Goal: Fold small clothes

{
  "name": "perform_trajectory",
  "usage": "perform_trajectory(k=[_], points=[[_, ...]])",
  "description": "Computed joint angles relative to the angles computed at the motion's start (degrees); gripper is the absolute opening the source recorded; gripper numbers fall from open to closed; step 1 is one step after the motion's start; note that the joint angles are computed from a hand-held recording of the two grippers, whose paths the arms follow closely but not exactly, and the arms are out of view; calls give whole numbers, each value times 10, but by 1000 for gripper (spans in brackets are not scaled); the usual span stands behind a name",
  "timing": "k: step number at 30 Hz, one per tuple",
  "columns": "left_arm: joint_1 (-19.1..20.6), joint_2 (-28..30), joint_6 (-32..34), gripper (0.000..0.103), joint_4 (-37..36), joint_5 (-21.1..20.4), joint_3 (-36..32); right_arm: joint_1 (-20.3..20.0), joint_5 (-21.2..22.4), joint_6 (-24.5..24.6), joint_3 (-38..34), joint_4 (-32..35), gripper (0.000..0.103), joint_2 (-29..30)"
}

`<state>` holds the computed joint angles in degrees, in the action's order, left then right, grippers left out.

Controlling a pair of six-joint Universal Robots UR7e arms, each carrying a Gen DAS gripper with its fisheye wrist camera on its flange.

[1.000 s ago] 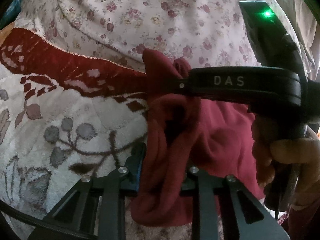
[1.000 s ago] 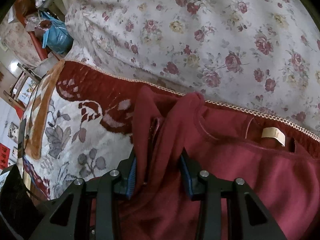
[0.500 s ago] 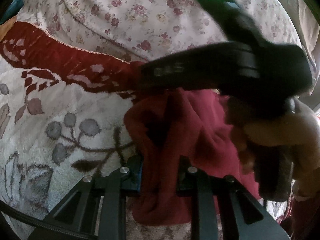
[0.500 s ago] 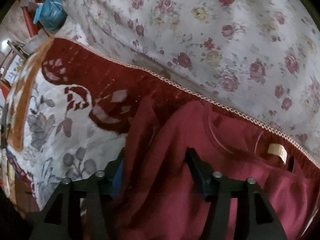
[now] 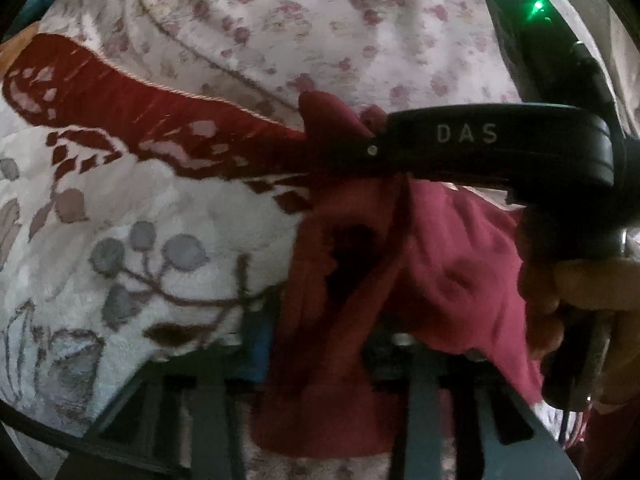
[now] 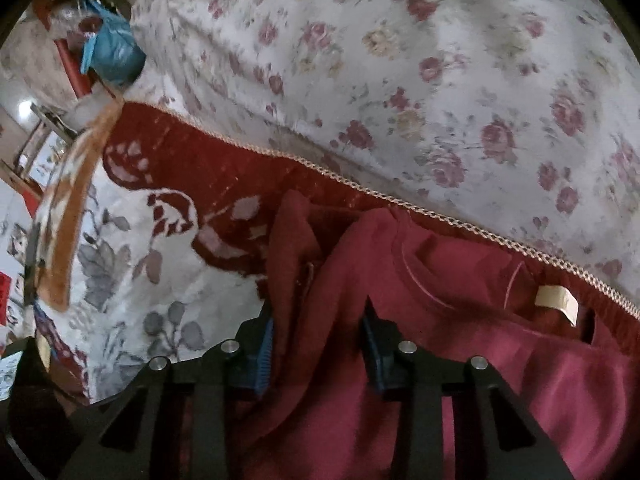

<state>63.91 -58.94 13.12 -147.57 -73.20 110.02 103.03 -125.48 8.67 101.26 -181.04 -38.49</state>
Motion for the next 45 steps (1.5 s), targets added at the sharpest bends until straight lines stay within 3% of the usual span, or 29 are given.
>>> perform_trajectory(k=[6,20,31,38,41,43,45], points=[[-19,-31,13,12,-24,-20,27,7,16,-3,49,-75,38,-27],[-133,-93,8,12,-50,-35,120,19,16,-2,218,-170,35,-176],[-237,-34,-8,11,-85,-49,164,-6,-22,15,364,-232,28,-295],[-275,33,-34,12,-112,-42,181,-70,-23,22,428,-275,28,-323],[-269,39,-39,19,-94,-56,178,-120,2,39,446,-291,28,-308],[-255,17,-28,40,-50,-86,168,-135,16,30,456,-327,31,-296],[-248,-11,-12,48,-24,-90,165,-134,23,40,470,-354,42,-303]])
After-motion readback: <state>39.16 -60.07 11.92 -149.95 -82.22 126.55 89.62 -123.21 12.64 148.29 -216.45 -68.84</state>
